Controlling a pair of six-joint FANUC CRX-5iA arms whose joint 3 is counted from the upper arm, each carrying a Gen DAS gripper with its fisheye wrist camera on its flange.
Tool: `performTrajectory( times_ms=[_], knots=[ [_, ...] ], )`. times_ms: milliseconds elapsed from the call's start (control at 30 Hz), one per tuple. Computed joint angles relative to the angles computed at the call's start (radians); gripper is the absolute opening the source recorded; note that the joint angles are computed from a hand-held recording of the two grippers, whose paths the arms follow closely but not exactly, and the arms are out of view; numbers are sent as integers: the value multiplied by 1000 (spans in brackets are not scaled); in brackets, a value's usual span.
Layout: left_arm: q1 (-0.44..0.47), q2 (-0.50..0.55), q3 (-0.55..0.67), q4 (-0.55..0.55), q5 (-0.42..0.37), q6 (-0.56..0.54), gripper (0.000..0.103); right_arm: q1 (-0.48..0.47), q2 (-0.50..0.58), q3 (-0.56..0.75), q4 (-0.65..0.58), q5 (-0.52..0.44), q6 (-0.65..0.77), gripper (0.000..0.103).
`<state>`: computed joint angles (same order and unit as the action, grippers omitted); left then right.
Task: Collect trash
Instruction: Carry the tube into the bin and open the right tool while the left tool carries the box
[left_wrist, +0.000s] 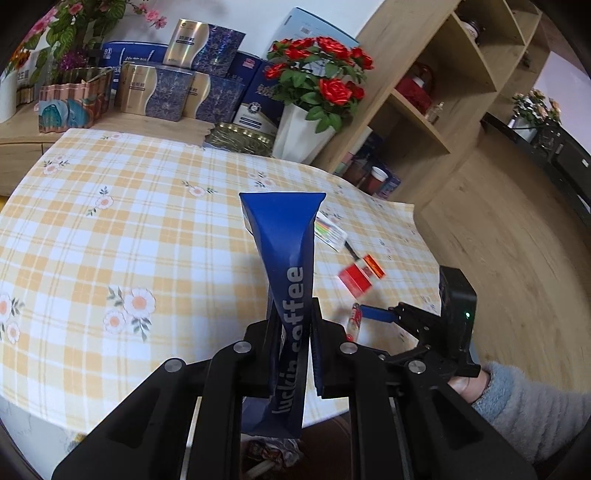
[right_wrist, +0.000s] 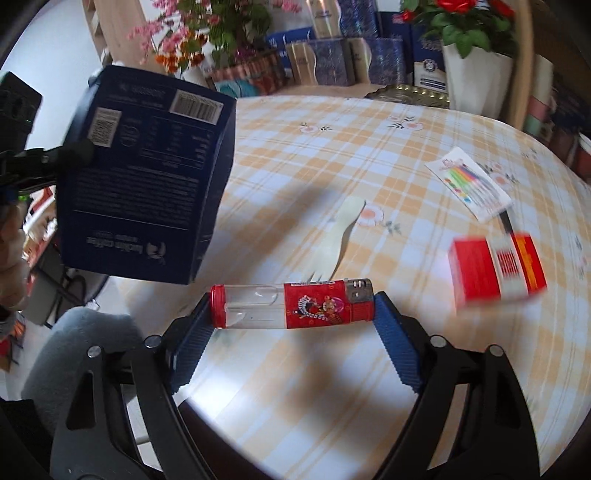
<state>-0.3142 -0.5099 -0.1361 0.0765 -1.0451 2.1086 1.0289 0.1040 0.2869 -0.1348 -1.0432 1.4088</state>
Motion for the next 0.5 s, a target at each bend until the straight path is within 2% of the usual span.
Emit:
performTrajectory(
  times_ms=[200, 333, 500],
  knots=[
    [-135, -21, 22, -74, -48, 114, 14, 84, -179, -210, 78, 46, -140, 84],
    [-269, -19, 54, -159, -97, 213, 14, 157, -281, -340, 138, 55, -241, 84],
    [-408, -8, 79, -229, -152, 313, 14, 236, -352, -444, 186, 54, -337, 84]
  ],
)
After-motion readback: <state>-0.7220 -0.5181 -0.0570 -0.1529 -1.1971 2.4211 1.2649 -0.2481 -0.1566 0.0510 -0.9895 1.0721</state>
